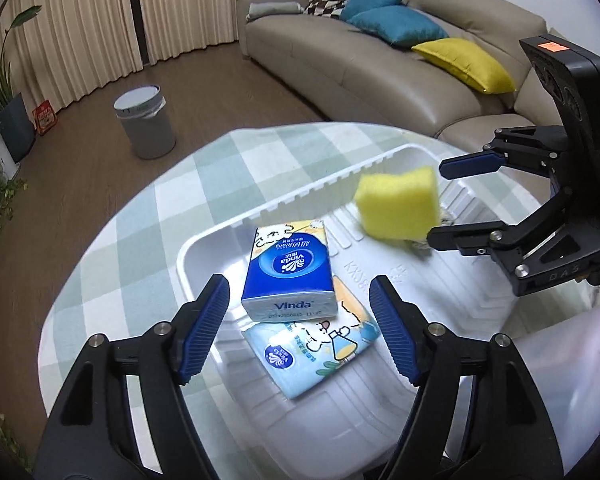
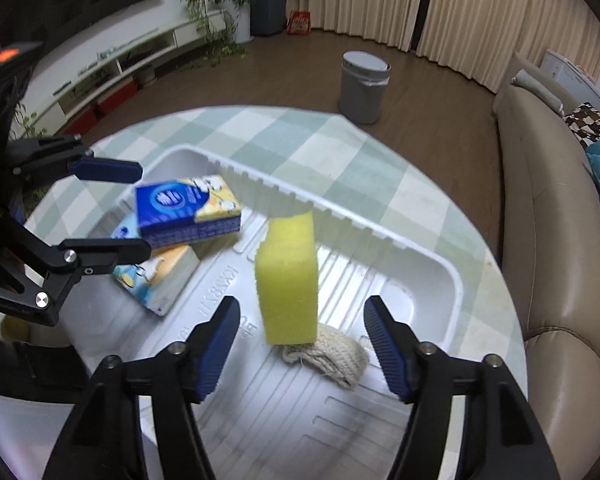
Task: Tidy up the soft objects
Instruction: 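Open both grippers to drop the items into the tray and withdraw, then move both open grippers from the tray back to the pile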
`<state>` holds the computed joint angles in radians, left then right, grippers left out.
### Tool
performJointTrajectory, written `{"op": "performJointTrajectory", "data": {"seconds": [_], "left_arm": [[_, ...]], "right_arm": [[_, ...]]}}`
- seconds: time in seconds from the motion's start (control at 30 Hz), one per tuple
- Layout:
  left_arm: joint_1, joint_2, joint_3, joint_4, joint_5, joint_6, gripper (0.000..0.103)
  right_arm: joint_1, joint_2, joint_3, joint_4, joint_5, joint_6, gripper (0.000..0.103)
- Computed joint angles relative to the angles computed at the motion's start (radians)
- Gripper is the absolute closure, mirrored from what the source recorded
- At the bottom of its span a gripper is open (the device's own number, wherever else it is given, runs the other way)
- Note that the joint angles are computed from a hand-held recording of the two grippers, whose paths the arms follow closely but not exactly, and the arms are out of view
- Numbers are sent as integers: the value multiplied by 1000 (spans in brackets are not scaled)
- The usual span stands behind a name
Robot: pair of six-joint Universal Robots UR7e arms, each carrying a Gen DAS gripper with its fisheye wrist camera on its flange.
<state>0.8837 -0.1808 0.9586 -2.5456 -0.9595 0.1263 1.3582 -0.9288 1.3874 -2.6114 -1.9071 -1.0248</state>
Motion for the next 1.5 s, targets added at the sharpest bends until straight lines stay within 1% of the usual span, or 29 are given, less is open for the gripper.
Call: {"op": "performJointTrajectory", "data": {"seconds": [0.1,0.17,0.23,0.27,0.3,0.33,0.37,0.47,0.53,0.57,0.6,0.63,0.7,0.73,0.8,0.87,0.9,0.97,1.0,1.03,1.1,1.17,1.23,1.3,1.33,1.4,1.47,1.5], "left_arm": [[-10,-40,62,-56,10,3,32],[-16,-86,134,-128,-1,-6,29],[-21,-147,235,-225,-26,-27,24],[-24,-184,295,-277,-44,-45,22],[-26,-210,338,-313,-61,-60,14],[-29,-255,417,-385,-89,-84,0],[-32,-278,463,-432,-99,-98,0],[-54,-361,651,-657,-117,-110,0],[-85,-395,770,-830,-79,-99,0],[-96,-411,815,-876,-71,-104,0],[-109,-429,863,-914,-59,-117,0],[-129,-442,920,-974,-27,-133,0],[-153,-459,1000,-1049,4,-172,0],[-161,-463,1031,-1074,12,-196,0],[-189,-467,1095,-1112,48,-248,0],[-224,-448,1155,-1172,86,-286,0],[-235,-444,1181,-1190,92,-306,0],[-258,-428,1222,-1186,108,-384,0],[-272,-417,1239,-1176,106,-421,0],[-285,-407,1253,-1185,105,-437,0],[-318,-374,1278,-1208,118,-479,0],[-339,-351,1294,-1220,92,-523,0],[-353,-332,1304,-1232,73,-565,0],[-352,-344,1305,-1142,44,-613,0],[-354,-351,1303,-1091,45,-636,0],[-366,-344,1303,-1049,57,-645,0],[-359,-352,1297,-1000,38,-666,0],[-353,-353,1297,-997,22,-672,0]], "right_arm": [[-1,-33,23,-2,32,3,27],[-4,-66,47,-9,62,9,24],[-10,-107,74,-13,104,24,20],[-13,-129,88,-15,126,34,15],[-17,-147,100,-17,144,41,11],[-23,-181,123,-19,177,52,7],[-29,-206,140,-20,203,59,0],[-60,-308,221,-34,302,88,0],[-90,-389,302,-81,371,96,0],[-103,-422,336,-99,401,99,0],[-125,-469,385,-123,446,99,0],[-144,-511,432,-143,481,95,0],[-180,-584,513,-176,535,80,0],[-208,-637,579,-209,573,71,0],[-240,-701,661,-238,603,67,0],[-287,-775,759,-259,646,77,0],[-305,-803,798,-266,662,86,0],[-356,-868,894,-277,707,93,0],[-369,-887,924,-291,710,96,0],[-386,-905,980,-348,710,104,0],[-409,-922,1046,-406,707,102,0],[-419,-914,1119,-514,671,94,0],[-426,-892,1161,-580,643,109,0],[-434,-870,1178,-621,637,122,0],[-445,-852,1190,-656,638,132,0],[-448,-829,1191,-667,627,146,0],[-455,-808,1194,-696,613,143,0],[-450,-789,1190,-718,590,154,0]]}}
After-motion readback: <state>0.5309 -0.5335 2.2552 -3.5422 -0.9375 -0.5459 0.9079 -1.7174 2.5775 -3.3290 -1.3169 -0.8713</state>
